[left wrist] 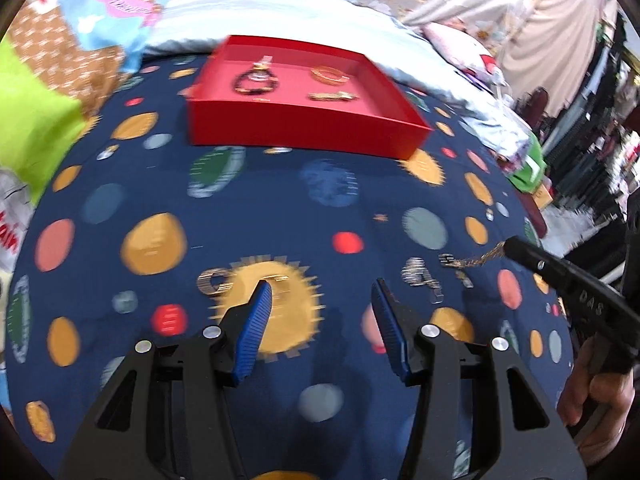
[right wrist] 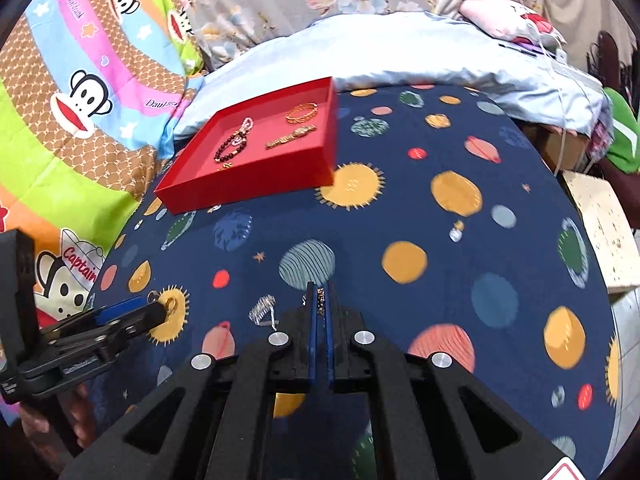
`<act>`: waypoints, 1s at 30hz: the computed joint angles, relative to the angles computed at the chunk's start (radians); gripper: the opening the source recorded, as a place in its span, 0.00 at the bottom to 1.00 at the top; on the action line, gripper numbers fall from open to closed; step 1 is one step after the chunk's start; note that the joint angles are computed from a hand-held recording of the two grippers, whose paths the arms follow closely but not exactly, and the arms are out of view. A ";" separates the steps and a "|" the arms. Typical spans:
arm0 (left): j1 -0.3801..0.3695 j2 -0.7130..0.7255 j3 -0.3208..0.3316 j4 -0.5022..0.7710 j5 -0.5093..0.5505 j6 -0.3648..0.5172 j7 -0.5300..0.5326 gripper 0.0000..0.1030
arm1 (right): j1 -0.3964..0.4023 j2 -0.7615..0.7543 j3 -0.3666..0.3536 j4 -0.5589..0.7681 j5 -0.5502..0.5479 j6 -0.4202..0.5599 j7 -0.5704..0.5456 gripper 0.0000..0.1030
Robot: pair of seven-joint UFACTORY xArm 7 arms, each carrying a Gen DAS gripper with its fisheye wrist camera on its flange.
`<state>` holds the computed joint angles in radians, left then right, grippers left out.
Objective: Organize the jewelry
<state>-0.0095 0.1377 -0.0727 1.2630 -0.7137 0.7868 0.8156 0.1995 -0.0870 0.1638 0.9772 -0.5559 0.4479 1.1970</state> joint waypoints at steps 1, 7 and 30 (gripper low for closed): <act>-0.007 0.001 -0.006 -0.001 0.001 -0.001 -0.001 0.49 | 0.000 -0.011 0.000 -0.011 0.002 -0.001 0.005 0.02; -0.037 -0.018 -0.016 -0.031 0.022 -0.019 -0.022 0.49 | -0.014 -0.065 0.015 -0.071 0.016 -0.019 0.016 0.03; 0.046 0.035 0.014 -0.007 0.112 -0.094 -0.088 0.48 | 0.017 -0.019 0.029 -0.056 0.073 -0.054 -0.021 0.03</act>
<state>0.0366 0.1728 -0.0584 1.2555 -0.6017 0.6930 0.7279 0.2161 -0.1058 0.1929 0.9217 -0.4830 0.3942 1.1757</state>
